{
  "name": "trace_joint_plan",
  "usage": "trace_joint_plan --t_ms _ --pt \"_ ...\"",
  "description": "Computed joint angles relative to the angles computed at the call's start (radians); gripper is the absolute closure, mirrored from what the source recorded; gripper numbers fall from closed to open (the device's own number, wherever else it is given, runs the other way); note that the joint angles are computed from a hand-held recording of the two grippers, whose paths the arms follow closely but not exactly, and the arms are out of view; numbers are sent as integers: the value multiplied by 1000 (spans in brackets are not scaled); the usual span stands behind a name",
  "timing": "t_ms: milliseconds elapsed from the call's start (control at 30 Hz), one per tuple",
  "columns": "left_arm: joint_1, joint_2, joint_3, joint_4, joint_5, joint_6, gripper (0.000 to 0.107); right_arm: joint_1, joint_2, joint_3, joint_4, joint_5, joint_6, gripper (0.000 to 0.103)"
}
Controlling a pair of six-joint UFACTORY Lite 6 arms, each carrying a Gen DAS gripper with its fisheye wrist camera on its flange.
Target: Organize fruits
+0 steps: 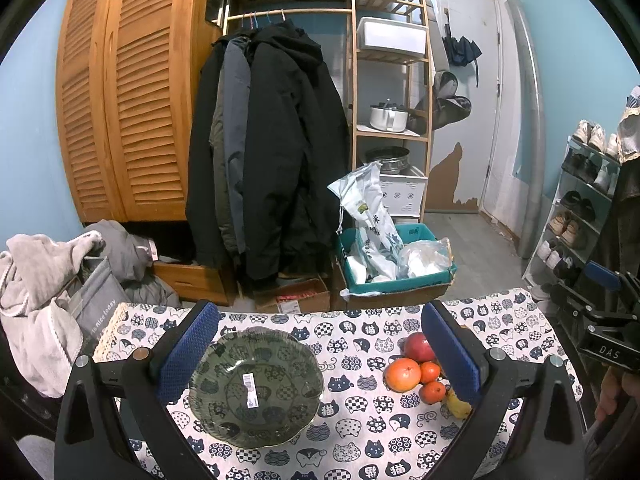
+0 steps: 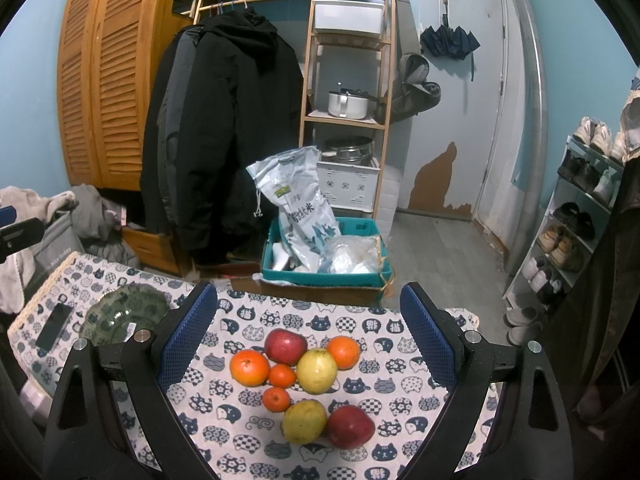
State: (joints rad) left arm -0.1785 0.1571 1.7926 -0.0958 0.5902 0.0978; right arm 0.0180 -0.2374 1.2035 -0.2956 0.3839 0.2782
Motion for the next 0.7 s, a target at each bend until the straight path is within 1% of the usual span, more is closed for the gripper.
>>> trace_joint_plan --t_ms 133,333,433,700 --pt "2 8 13 -2 6 2 5 1 0 0 -4 1 3 12" --pt "0 -18 -30 -4 -12 1 5 2 -1 0 -7 0 7 12" --pt "3 -4 -8 -8 -1 6 5 2 0 0 -7 0 6 12" --pt "-1 -19 -31 -2 -8 -1 5 6 1 2 -18 2 17 12"
